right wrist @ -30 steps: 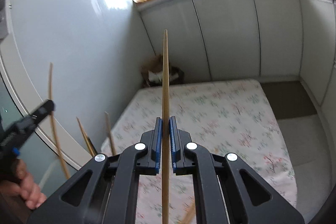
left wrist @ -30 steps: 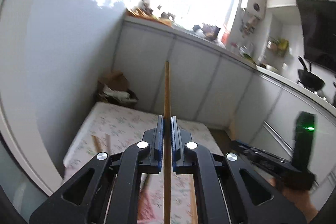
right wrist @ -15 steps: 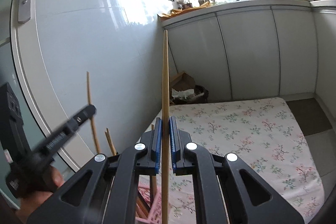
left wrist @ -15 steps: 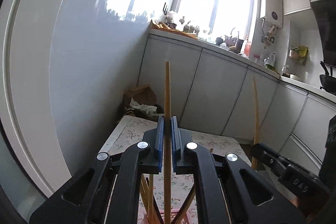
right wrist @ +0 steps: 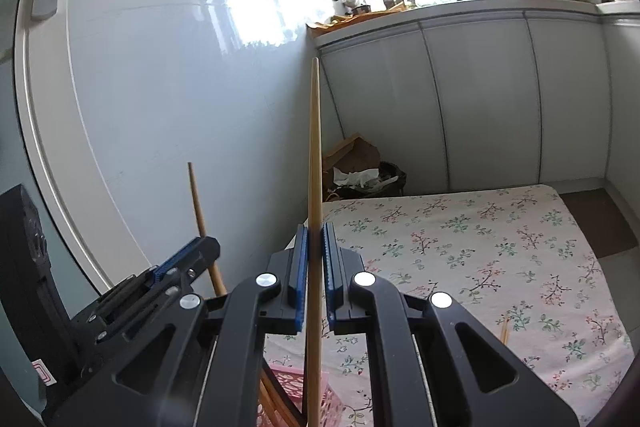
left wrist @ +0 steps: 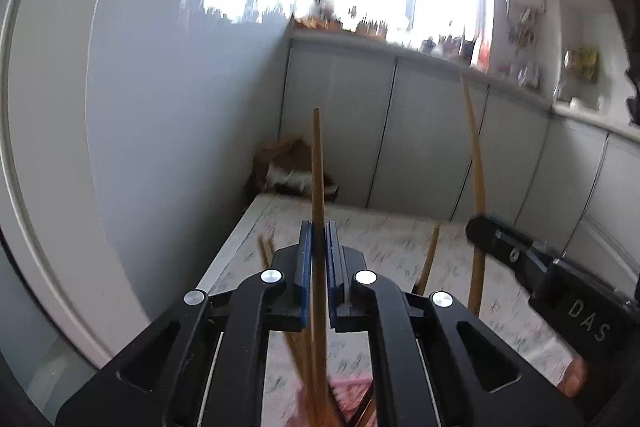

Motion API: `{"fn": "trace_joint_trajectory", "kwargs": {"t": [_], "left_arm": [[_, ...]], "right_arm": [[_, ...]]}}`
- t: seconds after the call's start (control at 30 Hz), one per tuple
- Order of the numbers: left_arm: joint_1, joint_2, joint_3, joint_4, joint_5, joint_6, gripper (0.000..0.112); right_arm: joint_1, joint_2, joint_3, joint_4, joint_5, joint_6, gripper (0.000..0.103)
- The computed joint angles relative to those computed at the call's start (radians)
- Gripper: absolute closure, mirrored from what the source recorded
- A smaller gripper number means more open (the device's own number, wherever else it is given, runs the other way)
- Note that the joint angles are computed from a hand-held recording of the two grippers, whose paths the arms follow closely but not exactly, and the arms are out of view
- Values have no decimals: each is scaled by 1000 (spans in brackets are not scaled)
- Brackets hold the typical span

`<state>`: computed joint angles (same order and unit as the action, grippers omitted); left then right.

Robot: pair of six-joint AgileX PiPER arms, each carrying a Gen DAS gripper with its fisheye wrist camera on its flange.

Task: Organize utensils
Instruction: 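Open both tools to release the chopsticks into the pink cup, then grasp a bamboo chopstick with the right tool from the remaining pair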

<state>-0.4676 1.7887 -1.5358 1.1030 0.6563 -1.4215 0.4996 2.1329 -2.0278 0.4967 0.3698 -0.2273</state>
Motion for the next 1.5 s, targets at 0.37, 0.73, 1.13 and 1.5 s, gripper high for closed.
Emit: {"fn": "trace_joint_trajectory", "kwargs": {"t": [0.37,0.73,1.13,1.5], "left_arm": [[94,-89,-192,-596,246,338,61],[96,-48,-331,-659,412,430,56],[122,-84,-267,-711,335,452,55],[117,-79,-284,-787,299,512,55]], "right_arm": [[46,-6,72,-78,-104,42,95],[105,25,115,-328,-189,243,95],[80,31,96,-118,-69,-50,93],[-43,-14,-40,-166,220,120,75]]}}
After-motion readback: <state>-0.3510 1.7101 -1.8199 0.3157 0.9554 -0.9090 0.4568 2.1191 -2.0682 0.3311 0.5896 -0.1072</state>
